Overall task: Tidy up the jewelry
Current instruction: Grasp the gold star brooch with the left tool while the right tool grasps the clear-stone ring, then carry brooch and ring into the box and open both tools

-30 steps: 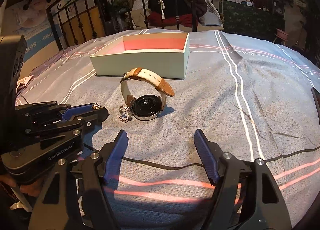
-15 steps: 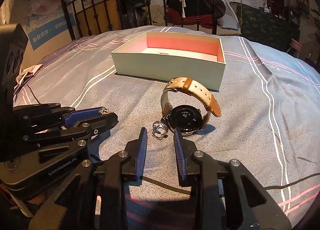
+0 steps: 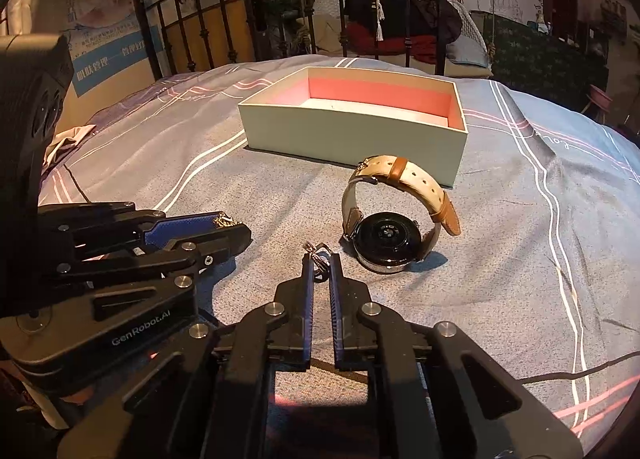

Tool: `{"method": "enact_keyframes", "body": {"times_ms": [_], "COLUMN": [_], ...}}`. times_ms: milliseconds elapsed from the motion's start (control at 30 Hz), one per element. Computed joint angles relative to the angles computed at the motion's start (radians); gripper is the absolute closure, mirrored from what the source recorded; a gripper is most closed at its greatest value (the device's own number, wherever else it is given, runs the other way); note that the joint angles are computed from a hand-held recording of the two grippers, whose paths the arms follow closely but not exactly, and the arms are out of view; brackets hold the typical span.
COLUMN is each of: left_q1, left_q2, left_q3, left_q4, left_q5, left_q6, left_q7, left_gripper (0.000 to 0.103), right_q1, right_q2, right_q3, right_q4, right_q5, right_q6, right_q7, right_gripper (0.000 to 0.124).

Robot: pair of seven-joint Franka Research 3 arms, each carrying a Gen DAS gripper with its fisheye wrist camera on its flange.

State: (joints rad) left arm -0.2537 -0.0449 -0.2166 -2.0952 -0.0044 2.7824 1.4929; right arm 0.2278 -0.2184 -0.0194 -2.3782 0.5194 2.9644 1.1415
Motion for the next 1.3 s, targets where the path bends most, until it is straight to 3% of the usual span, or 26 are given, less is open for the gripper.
{"method": "enact_keyframes", "body": {"times_ms": [200,833,1000,1067,1233,1300], "left_q1": [0.000,-0.002,0.013,0.018,0.023,-0.003], "left_q2": [0.001,0.009,0.078,0.126,0.309,0.374], "left_q3": [0.000,0.006,0.000,-0.001,-0.012,0.009], "left_q4": [-0.002,0.026,0.159,0.241,0.539,0.640], "left_q5": [0.001,-0.054,-0.074,-0.018,0.057,0.139], "left_q6": [0.005,0.025,0.030,0.011,-0.136,-0.187], "left_q7": [-0.003,0.033,0.045,0.002,-0.068,-0.121], "left_gripper": [0.086,0.086,0.086,0.086,0.086,0.086], "right_q1": [0.066,0.132,0.151,0.125,-0.018,-0.055], "right_q2": [-0.036,-0.082,-0.032,0.015,0.199,0.268], "right_q3": [-0.048,-0.107,-0.140,-0.133,-0.072,-0.061], "right_q4": [-0.034,-0.040,0.087,0.162,0.394,0.478], "right_q5": [0.129,0.345,0.439,0.457,0.218,0.139], "right_q6": [0.040,0.046,0.033,0.016,-0.095,-0.129], "right_q7": [-0.104,-0.246,-0.336,-0.341,-0.159,-0.100], "right_gripper": [0.115,0.115,0.115,0.115,0.115,0.115]}}
